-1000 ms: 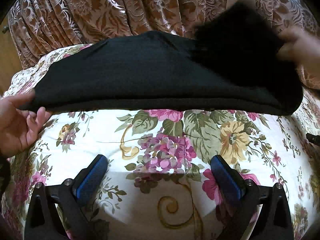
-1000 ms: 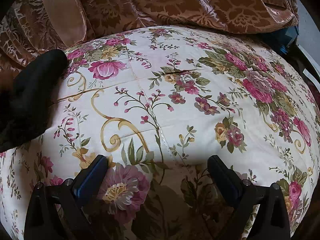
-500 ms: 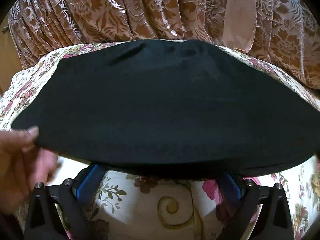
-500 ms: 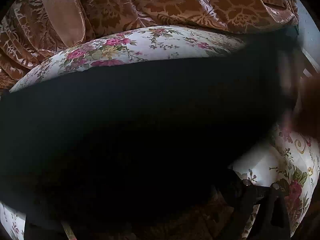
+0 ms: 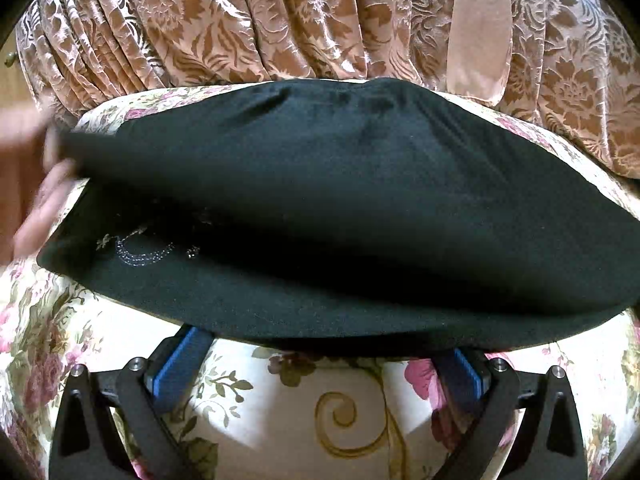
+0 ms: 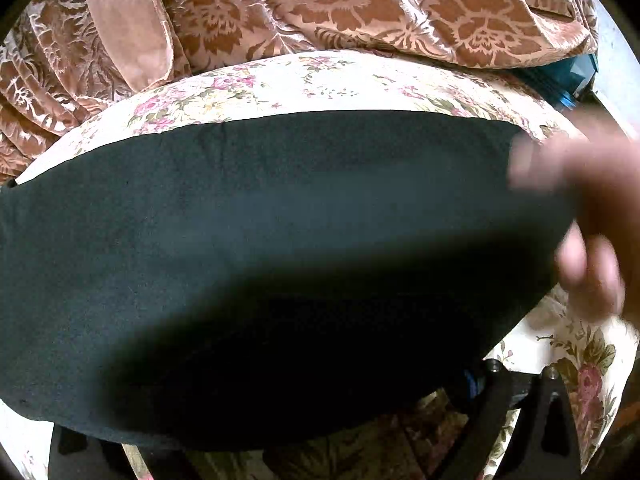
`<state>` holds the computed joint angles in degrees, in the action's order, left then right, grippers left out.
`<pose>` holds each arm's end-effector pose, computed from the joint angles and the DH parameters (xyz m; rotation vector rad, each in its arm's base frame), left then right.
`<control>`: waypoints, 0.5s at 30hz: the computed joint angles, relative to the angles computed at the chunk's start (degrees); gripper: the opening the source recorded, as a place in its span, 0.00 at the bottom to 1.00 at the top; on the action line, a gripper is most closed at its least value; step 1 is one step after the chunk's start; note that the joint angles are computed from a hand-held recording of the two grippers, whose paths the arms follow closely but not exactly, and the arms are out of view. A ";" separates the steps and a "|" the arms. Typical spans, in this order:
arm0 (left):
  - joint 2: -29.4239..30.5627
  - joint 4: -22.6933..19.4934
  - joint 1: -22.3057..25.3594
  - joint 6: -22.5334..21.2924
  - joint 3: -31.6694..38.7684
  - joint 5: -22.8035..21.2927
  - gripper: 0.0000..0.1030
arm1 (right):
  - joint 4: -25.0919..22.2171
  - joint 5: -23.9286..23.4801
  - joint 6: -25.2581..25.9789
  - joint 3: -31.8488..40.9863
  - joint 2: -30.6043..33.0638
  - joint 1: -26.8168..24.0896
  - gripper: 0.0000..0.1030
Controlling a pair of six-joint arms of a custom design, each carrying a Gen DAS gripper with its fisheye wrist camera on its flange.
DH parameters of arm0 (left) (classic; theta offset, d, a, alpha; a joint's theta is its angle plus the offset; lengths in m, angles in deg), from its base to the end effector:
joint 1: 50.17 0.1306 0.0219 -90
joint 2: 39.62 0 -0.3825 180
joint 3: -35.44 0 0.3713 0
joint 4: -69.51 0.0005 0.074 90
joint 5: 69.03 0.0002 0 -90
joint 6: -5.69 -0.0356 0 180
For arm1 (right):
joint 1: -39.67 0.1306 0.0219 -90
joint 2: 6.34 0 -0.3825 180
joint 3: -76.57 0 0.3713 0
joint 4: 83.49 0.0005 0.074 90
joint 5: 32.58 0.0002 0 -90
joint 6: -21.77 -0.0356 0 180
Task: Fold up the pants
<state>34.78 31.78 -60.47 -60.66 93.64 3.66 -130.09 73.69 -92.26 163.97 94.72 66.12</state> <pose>0.3354 -0.0507 0.3080 -0.4059 2.4225 0.1240 0.4609 0.2176 0.3243 0.0430 2.5564 -0.0411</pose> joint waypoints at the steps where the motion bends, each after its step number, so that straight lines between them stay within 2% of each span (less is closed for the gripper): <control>1: -0.01 0.02 0.02 -0.02 -0.02 0.01 1.00 | 0.03 -0.04 -0.01 0.02 0.02 -0.02 1.00; 15: -0.01 -0.03 0.00 0.03 -0.01 -0.01 1.00 | -0.16 0.18 -0.12 -0.17 -0.25 0.14 1.00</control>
